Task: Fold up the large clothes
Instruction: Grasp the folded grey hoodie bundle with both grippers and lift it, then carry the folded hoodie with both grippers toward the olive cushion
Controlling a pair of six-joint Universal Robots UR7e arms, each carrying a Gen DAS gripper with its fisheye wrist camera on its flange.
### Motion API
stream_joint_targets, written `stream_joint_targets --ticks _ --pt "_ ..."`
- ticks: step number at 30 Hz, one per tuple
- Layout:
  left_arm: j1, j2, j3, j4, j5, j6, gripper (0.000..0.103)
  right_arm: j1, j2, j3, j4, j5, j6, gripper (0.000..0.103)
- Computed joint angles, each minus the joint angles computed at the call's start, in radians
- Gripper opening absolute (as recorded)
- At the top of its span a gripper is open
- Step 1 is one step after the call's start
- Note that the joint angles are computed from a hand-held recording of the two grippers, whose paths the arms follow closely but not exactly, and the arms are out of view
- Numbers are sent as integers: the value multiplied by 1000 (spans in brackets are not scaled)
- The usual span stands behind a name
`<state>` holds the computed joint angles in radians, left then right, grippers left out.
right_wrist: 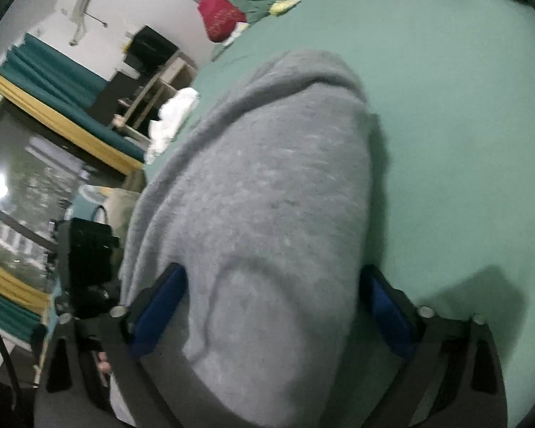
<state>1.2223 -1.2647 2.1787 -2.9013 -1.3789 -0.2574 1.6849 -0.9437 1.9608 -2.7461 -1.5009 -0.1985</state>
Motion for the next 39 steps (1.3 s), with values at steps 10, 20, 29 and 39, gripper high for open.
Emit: stream_joint_targets --ticks 10,20,29,39 --pt "-101 35 32 -80 151 -60 46 50 7 40 -110 -49 -8 55" --pt "-236 -3 82 5 284 -150 43 76 -84 119 -113 -89 -25 52" --pt "-193 2 100 -27 264 -173 72 20 -60 113 -91 -19 -1 62" --pt "-278 -5 160 -96 344 -193 42 50 -75 141 -161 -37 -7 53"
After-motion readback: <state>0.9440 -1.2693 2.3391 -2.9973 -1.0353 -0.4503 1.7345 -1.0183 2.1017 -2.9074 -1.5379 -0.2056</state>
